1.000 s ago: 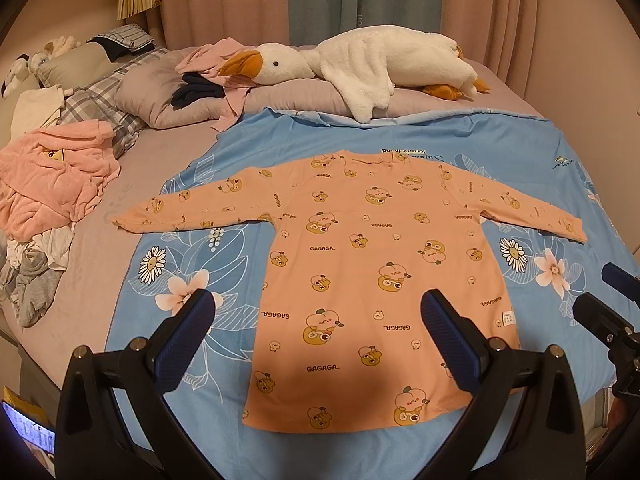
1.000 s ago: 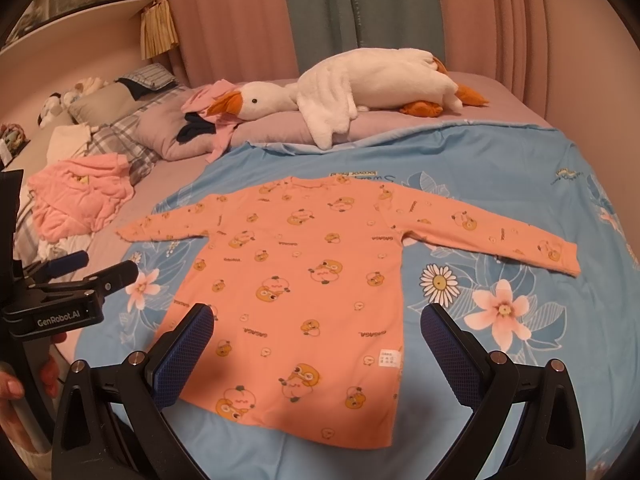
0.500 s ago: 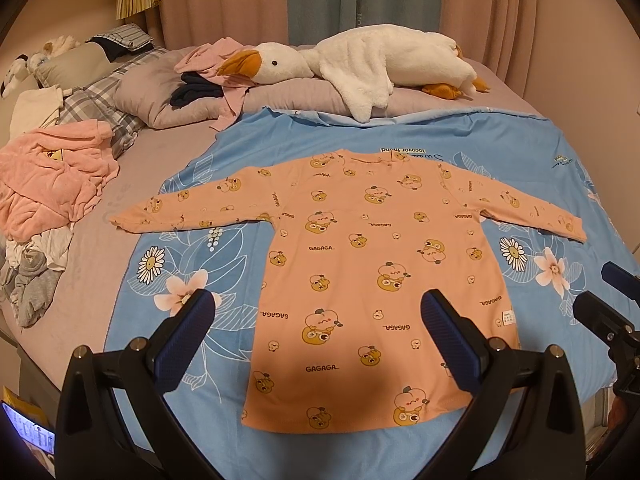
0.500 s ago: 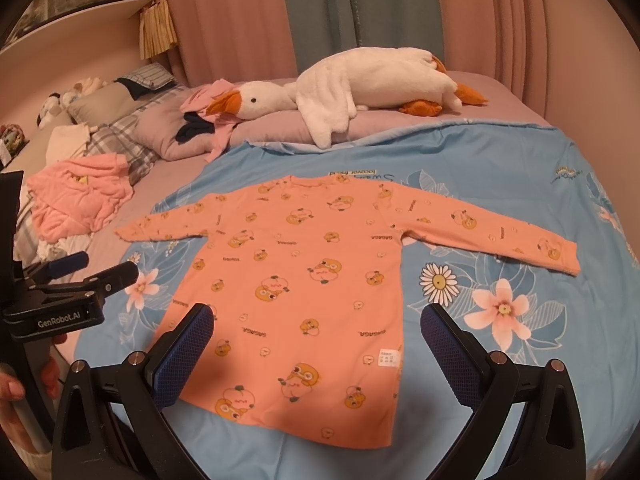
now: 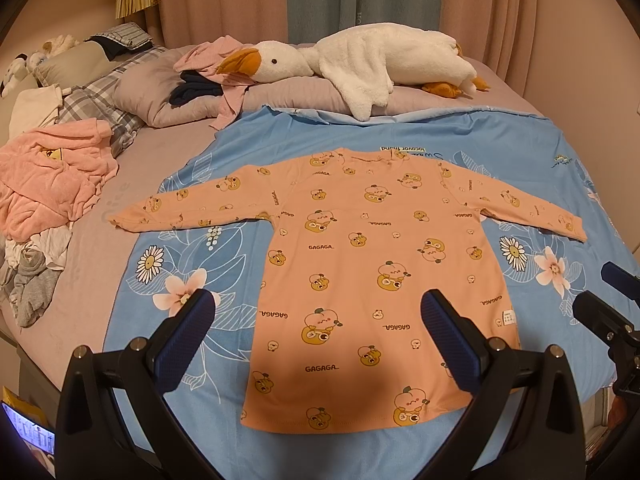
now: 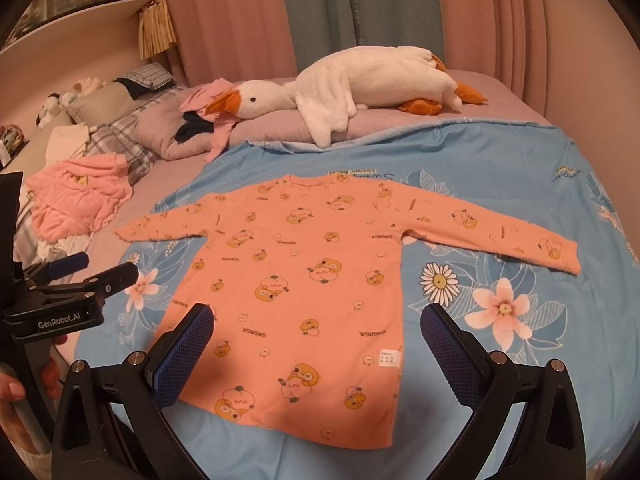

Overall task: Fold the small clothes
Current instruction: 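Grasp the sleeve cuff with the right tool and fold it across the shirt body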

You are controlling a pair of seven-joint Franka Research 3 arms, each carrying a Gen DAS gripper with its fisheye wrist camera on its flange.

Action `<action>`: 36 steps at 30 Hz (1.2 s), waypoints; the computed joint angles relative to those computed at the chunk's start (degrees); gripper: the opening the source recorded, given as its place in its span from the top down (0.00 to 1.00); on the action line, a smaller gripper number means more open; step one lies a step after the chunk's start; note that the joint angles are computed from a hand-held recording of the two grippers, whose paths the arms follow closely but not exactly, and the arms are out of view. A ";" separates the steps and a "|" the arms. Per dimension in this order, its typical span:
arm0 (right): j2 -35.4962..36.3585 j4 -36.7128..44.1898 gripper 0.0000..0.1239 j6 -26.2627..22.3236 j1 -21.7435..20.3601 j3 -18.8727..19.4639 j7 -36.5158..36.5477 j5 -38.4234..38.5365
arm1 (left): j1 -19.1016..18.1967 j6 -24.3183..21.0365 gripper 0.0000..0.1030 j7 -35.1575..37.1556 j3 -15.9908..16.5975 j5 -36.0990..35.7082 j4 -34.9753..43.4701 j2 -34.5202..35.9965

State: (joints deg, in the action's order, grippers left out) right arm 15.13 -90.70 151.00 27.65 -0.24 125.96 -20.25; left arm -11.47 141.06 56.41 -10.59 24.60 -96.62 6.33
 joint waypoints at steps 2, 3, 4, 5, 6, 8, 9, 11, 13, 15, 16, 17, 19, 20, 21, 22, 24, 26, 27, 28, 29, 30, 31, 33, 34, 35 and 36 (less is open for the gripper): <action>0.04 0.01 0.18 0.01 -0.01 -0.02 0.07 0.04 | -0.05 0.03 0.00 -0.02 -0.01 0.09 0.02 0.12; 0.04 -0.04 0.17 0.01 0.00 -0.04 0.18 0.05 | -0.02 0.03 0.00 0.06 0.00 -0.01 -0.02 0.13; 0.06 -0.09 0.18 -0.07 0.03 -0.08 0.36 0.03 | 0.02 0.11 0.00 0.05 0.04 -0.09 -0.01 0.18; 0.11 -0.20 0.17 -0.09 0.04 -0.15 0.62 0.00 | 0.02 0.24 0.00 -0.16 0.07 -0.08 -0.05 0.44; 0.17 -0.41 0.17 0.11 -0.04 -0.16 0.82 0.16 | 0.08 0.30 0.00 -0.23 0.11 -0.33 0.02 0.84; 0.20 -1.53 0.17 1.59 -0.58 -0.02 0.99 1.34 | 0.51 -0.05 0.00 0.99 0.03 -2.65 0.77 2.10; 0.39 -2.34 0.18 2.82 -1.29 0.30 0.55 3.06 | 0.84 0.01 0.00 1.92 -0.05 -4.31 0.99 2.83; 0.67 -4.55 0.18 5.78 -3.44 1.74 -1.88 9.38 | 0.94 -0.93 0.00 2.89 0.02 -5.58 1.84 4.51; 1.21 -5.40 0.18 6.20 -4.84 2.52 -3.43 14.97 | 0.56 -2.26 0.00 2.70 0.36 -4.83 2.94 5.87; 1.24 -7.17 0.18 7.72 -5.41 2.40 -3.85 18.44 | 0.56 -2.72 0.00 3.01 0.48 -5.06 3.62 7.11; 1.19 -8.10 0.18 8.71 -5.81 2.38 -4.13 20.11 | 0.94 -2.14 0.00 3.74 0.28 -6.43 3.72 7.69; 1.00 -9.42 0.18 10.36 -6.17 2.30 -4.34 21.60 | 1.50 -1.20 0.00 4.71 -0.02 -8.34 3.64 8.08; 0.72 -11.27 0.18 13.10 -7.39 2.66 -5.11 25.58 | 2.41 0.21 0.00 6.52 -0.60 -11.97 3.73 8.73; 0.46 -12.83 0.18 15.70 -9.09 3.88 -6.62 29.76 | 2.84 1.00 0.00 7.41 -0.89 -13.81 3.96 9.21; 0.39 -13.56 0.18 17.25 -10.26 4.62 -7.87 32.94 | 3.35 2.07 0.00 8.60 -1.27 -15.78 4.19 9.70; 0.30 -14.50 0.17 19.14 -11.00 4.60 -8.19 35.33 | 3.51 2.69 0.00 9.31 -1.44 -16.90 4.66 10.22; 0.56 -15.38 0.18 21.78 -9.52 0.53 -3.86 34.95 | 4.03 3.67 0.00 10.68 -1.86 -19.61 5.90 11.28; 1.00 -15.30 0.17 22.02 -8.00 -3.90 1.60 32.95 | 4.06 4.05 0.00 10.87 -1.65 -20.55 7.75 12.60; 1.45 -14.96 0.17 21.77 -7.72 -5.76 4.33 32.06 | 3.81 3.78 0.00 10.47 -1.29 -20.21 8.67 13.14; 2.09 -14.41 0.18 21.48 -8.19 -6.76 6.43 31.92 | 3.44 3.37 0.00 9.84 -0.80 -19.42 9.79 13.82; 2.61 -14.02 0.18 21.34 -8.27 -7.94 8.68 31.33 | 2.95 2.82 0.00 8.98 -0.14 -18.16 11.32 14.75; 3.44 -13.40 0.18 21.55 -8.96 -8.45 9.98 31.10 | 2.51 2.23 0.00 8.10 0.47 -16.92 13.02 15.82; 4.39 -12.59 0.18 21.39 -8.36 -10.38 12.48 29.68 | 2.21 1.56 0.00 7.22 0.95 -15.99 14.68 16.89; 6.35 -10.79 0.21 21.46 -9.70 -10.86 14.35 29.23 | 2.32 0.89 0.00 6.45 1.17 -15.58 17.60 18.95; 7.33 -9.96 0.26 22.09 -11.93 -8.95 13.37 30.75 | 2.22 0.23 0.00 5.95 1.40 -15.20 19.51 20.23; 8.24 -9.05 0.28 22.16 -13.78 -7.26 12.50 32.37 | 2.23 -0.13 0.00 5.63 1.52 -14.96 20.58 20.95; 9.36 -7.67 0.32 21.36 -15.05 -6.35 12.28 33.76 | 2.25 -0.56 0.00 5.40 1.58 -14.83 22.01 21.92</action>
